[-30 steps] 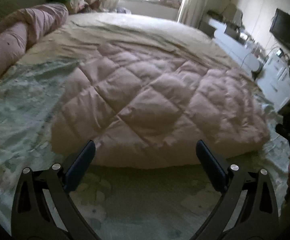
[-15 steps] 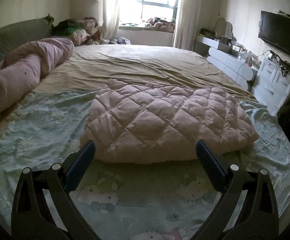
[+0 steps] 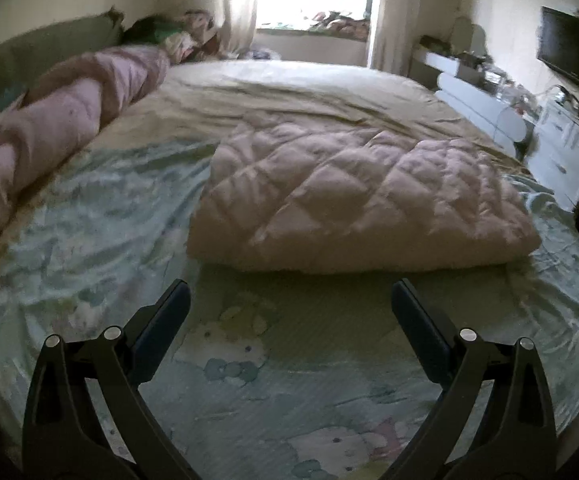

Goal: Fold large clothes
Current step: 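Move both grippers to the side of the quilt bundle, then grasp the end of the pink quilt bundle with both grippers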

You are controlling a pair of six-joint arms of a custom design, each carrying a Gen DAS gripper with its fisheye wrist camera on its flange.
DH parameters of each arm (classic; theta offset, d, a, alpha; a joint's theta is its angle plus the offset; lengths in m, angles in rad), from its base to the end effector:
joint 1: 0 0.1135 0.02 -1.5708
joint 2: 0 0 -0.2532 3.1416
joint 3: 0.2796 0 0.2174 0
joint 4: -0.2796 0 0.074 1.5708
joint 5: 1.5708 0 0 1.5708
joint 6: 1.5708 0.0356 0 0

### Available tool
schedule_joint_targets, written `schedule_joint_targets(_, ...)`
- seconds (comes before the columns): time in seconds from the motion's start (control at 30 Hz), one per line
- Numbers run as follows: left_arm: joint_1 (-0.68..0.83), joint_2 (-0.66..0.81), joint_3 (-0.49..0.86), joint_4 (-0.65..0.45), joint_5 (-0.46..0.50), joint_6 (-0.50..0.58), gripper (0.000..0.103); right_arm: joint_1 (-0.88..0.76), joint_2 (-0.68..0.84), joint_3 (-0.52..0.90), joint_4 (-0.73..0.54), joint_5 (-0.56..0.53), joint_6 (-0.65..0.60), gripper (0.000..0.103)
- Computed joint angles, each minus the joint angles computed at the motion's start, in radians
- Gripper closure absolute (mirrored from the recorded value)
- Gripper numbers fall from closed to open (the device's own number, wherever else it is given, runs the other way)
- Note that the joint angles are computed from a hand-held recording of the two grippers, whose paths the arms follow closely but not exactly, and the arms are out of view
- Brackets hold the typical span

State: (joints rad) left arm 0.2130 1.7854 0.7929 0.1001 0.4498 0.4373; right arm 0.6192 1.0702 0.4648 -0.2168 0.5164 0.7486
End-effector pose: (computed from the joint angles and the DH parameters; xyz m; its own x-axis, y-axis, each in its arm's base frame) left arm 0.3013 0.0493 0.1361 -0.6570 0.2481 -0.7119 0.3914 0.9193 -0.0409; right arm 0.1534 0.0878 0.1892 -0.5944 0.3032 -0.7449 0.2368 0.9511 0.1982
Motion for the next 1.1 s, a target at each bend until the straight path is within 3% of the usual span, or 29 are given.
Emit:
schedule_joint_targets(0.2,0.047,0.224,0.190,-0.107,0.027,-0.032,0.009,-0.194,0.205,-0.100,0.249,-0.192,-0.015,0.004)
schedule_joint_targets(0.47,0.058,0.436,0.436,-0.223,0.010,-0.106,0.009,-0.447,0.554,-0.104,0.602,-0.478,-0.009,0.004)
schedule_joint_targets(0.53,0.058,0.480,0.503,-0.266,0.032,-0.122,0.009,-0.481,0.632,-0.057,0.609,-0.502,-0.005,0.004)
schedule_joint_targets(0.7,0.075,0.673,0.806,-0.502,0.207,-0.202,0.009,-0.591,0.835,0.014,0.751,-0.623,0.038,0.004)
schedule_joint_targets(0.87,0.043,0.762,0.960,-0.577,0.202,-0.245,0.009,-0.663,0.943,0.065,0.829,-0.715,0.077,0.004)
schedule_joint_targets(1.1,0.014,0.912,1.236,-0.733,0.207,-0.300,0.009,-0.704,0.978,0.152,0.766,-0.756,0.069,0.004)
